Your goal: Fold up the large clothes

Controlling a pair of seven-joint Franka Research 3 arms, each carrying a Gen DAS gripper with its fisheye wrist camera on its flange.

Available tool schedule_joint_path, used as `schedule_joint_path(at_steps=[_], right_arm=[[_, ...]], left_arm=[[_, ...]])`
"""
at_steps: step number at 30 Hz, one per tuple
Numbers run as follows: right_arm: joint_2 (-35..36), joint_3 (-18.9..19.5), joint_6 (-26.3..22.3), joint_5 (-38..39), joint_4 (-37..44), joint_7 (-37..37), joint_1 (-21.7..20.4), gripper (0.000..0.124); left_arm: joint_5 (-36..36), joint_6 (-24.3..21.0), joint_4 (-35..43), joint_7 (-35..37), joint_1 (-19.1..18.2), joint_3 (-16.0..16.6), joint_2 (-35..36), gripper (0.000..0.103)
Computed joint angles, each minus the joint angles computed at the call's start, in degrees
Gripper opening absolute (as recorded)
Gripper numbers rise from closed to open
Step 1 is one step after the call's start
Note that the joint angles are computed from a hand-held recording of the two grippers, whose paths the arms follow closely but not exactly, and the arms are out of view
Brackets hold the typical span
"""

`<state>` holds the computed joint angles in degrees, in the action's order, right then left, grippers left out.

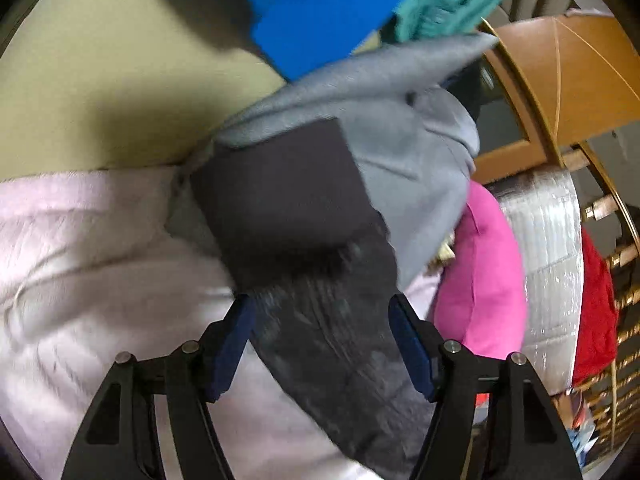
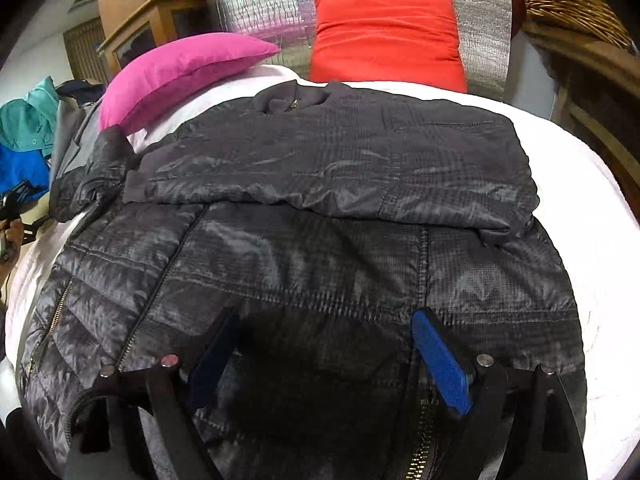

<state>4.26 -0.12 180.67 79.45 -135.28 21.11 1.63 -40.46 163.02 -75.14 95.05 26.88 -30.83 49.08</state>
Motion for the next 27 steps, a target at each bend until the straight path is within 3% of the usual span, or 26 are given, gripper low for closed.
schedule_joint_path(at_steps=[2,5,10,12,15,17,19,24,27], right_arm=[[-0.1,0.0,0.4,0.0,-0.2,0.0,0.1,0.09],[0.5,0.0,0.6,-2.1,0.1,1.8,0.1,0.092],[0.8,0.6,0.7,-2.5,0.2,2.3,-0.4,0.093],[0.8,0.8,0.7,-2.2,0.3,2.0,-0.5,0.093],[0.9,1.0,0.8,-0.9,0.5,0.8,-0.7,0.093],[1.0,1.1,0.9,0.5,0.8,-0.4,-0.7,0.093],[1.1,1.0,0.8,1.4,1.0,-1.3,-0.6,0.093],[1.0,0.5,0.0,4.3,1.4,-3.8,-0.4,0.093],[0.8,0.0,-0.9,6.6,1.7,-5.8,-0.4,0.093]], left_arm=[[1.7,-1.4,1.8,-2.4,-1.6,2.2,1.0,0.069],[2.4,-1.2,2.0,-2.6,-1.5,2.2,1.9,0.068],[6.3,-1.3,2.6,-6.7,-3.8,5.3,2.1,0.066],[8.0,-2.5,3.9,-7.8,-4.4,5.7,2.7,0.052],[13.7,-5.1,6.0,-14.0,-8.4,11.4,2.3,0.036],[16.8,-5.2,5.6,-16.2,-9.7,13.1,1.3,0.022],[19.1,-3.2,2.5,-17.0,-10.2,13.7,-1.6,0.017],[27.8,5.2,-8.9,-17.3,-13.7,16.4,-12.6,0.016],[32.8,11.1,-16.3,-15.9,-14.9,15.5,-19.7,0.015]])
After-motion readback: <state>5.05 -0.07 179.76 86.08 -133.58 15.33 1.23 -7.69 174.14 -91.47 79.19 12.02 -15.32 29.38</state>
